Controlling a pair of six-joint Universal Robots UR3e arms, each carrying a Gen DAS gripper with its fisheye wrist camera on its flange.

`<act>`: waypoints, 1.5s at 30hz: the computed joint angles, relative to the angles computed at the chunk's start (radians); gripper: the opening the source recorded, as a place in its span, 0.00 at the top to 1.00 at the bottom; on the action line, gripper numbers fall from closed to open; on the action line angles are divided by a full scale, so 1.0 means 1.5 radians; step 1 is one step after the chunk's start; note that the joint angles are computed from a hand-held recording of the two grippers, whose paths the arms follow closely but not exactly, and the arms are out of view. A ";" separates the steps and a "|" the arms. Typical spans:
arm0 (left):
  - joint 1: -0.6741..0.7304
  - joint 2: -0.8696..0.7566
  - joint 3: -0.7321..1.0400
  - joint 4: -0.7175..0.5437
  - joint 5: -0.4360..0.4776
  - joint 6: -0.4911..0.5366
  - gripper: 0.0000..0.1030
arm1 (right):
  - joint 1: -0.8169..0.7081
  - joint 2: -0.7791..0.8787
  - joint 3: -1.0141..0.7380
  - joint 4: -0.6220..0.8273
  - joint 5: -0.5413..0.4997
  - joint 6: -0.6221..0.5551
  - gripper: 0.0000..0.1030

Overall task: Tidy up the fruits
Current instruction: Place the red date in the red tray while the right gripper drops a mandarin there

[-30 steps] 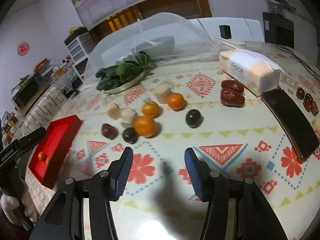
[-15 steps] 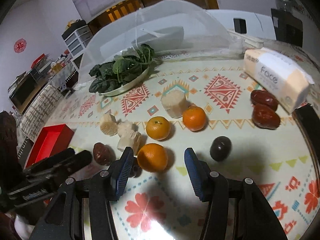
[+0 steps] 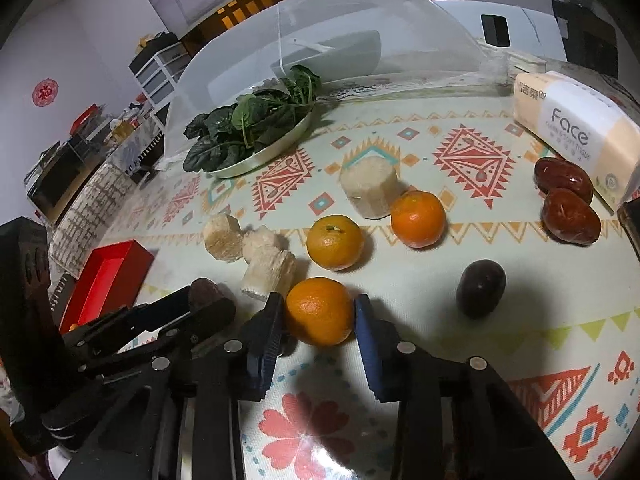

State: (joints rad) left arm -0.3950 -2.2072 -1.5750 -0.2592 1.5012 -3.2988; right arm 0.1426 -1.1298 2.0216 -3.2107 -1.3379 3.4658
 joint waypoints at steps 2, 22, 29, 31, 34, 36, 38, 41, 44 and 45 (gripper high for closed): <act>-0.002 0.014 -0.017 0.008 0.001 -0.004 0.59 | -0.005 -0.004 0.006 -0.001 0.009 0.005 0.63; 0.268 0.488 -0.533 0.163 -0.095 0.017 0.60 | 0.209 -0.072 -0.105 0.082 -0.106 0.029 0.63; 0.517 0.692 -0.687 0.055 -0.219 0.139 0.60 | 0.316 0.077 -0.360 0.197 -0.132 0.024 0.63; 0.564 0.724 -0.704 0.020 -0.240 0.168 0.60 | 0.342 0.141 -0.468 0.250 -0.133 0.017 0.63; 0.616 0.767 -0.722 -0.027 -0.269 0.203 0.60 | 0.365 0.226 -0.611 0.329 -0.128 0.011 0.63; 0.642 0.784 -0.729 -0.050 -0.285 0.222 0.60 | 0.376 0.280 -0.701 0.382 -0.126 0.009 0.63; 0.663 0.792 -0.733 -0.064 -0.298 0.233 0.60 | 0.385 0.347 -0.817 0.450 -0.130 0.006 0.63; 0.685 0.808 -0.737 -0.091 -0.313 0.248 0.58 | 0.390 0.418 -0.939 0.511 -0.137 0.002 0.62; 0.687 0.814 -0.739 -0.094 -0.311 0.246 0.49 | 0.387 0.438 -0.974 0.521 -0.130 0.011 0.61; 0.683 0.816 -0.739 -0.089 -0.305 0.242 0.48 | 0.387 0.437 -0.972 0.517 -0.132 0.012 0.60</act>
State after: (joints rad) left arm 0.6301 -0.9828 -2.6837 -0.3935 1.0435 -2.9351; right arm 0.7231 -0.4746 0.5634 -2.4357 -1.5364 3.4832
